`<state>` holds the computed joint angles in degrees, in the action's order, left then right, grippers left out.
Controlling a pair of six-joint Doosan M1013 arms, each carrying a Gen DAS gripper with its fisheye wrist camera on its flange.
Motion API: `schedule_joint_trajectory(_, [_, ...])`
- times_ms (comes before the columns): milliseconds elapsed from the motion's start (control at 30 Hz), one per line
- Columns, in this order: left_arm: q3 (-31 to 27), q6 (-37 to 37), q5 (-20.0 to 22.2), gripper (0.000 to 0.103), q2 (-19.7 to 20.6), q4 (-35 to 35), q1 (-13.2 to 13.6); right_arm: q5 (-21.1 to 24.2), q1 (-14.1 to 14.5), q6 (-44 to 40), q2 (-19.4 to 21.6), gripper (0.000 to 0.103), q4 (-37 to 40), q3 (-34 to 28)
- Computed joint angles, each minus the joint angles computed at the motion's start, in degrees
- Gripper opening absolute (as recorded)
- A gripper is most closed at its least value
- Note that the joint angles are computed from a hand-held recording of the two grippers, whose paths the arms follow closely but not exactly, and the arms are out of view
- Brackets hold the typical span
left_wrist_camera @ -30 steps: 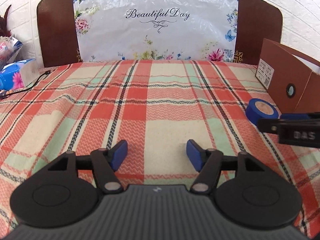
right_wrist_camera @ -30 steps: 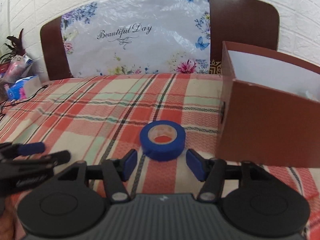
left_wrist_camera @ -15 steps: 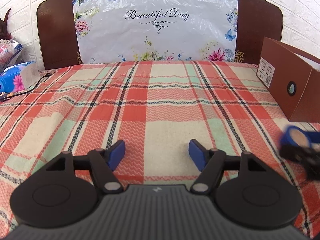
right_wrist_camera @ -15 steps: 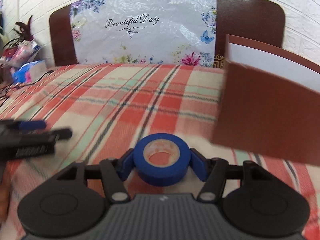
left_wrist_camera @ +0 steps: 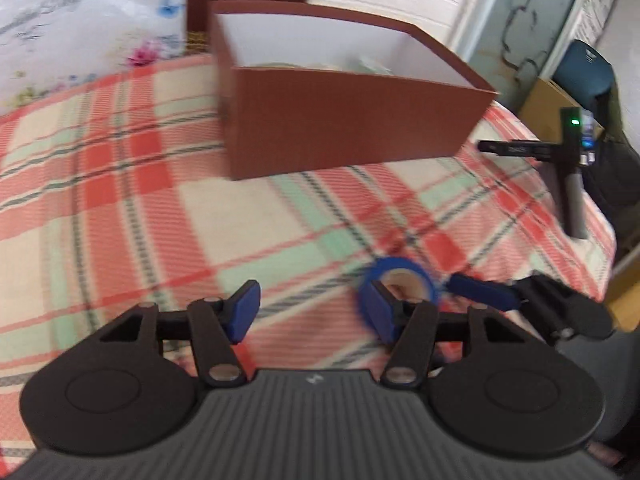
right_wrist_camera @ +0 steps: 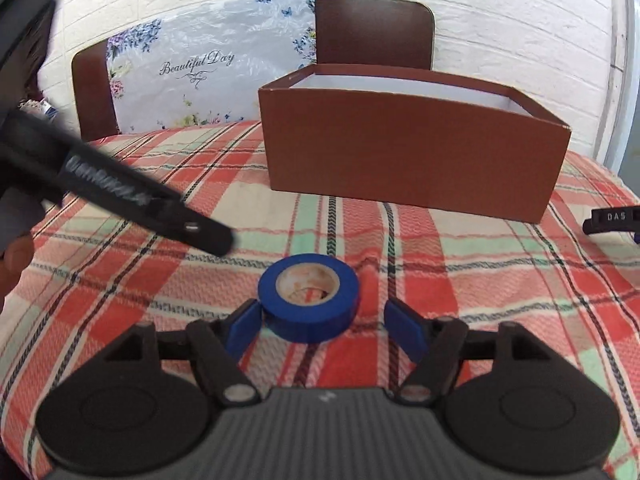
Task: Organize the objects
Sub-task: 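Grasp the blue tape with the left tool while the right tool holds it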
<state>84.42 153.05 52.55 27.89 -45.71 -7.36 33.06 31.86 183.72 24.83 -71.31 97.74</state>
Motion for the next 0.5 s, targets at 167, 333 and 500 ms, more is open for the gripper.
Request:
schedule_joint_trajectory(167, [-3.0, -7.2, 6.1, 0.035, 1.9, 5.6, -1.9, -2.4, -0.6, 0.1, -0.1, 0.064, -1.0, 0.3])
schedule_joint_trajectory(333, [-3.0, -10.5, 4.8, 0.022, 1.8, 8.8, -3.1, -4.6, -1.2, -3.8, 0.4, 0.057, 1.1, -0.2])
schedule_joint_trajectory(500, [-5.8, -5.4, 2.7, 0.021, 0.2, 4.1, -4.5, -4.0, -2.3, 7.9, -1.5, 0.055, -11.3, 0.6])
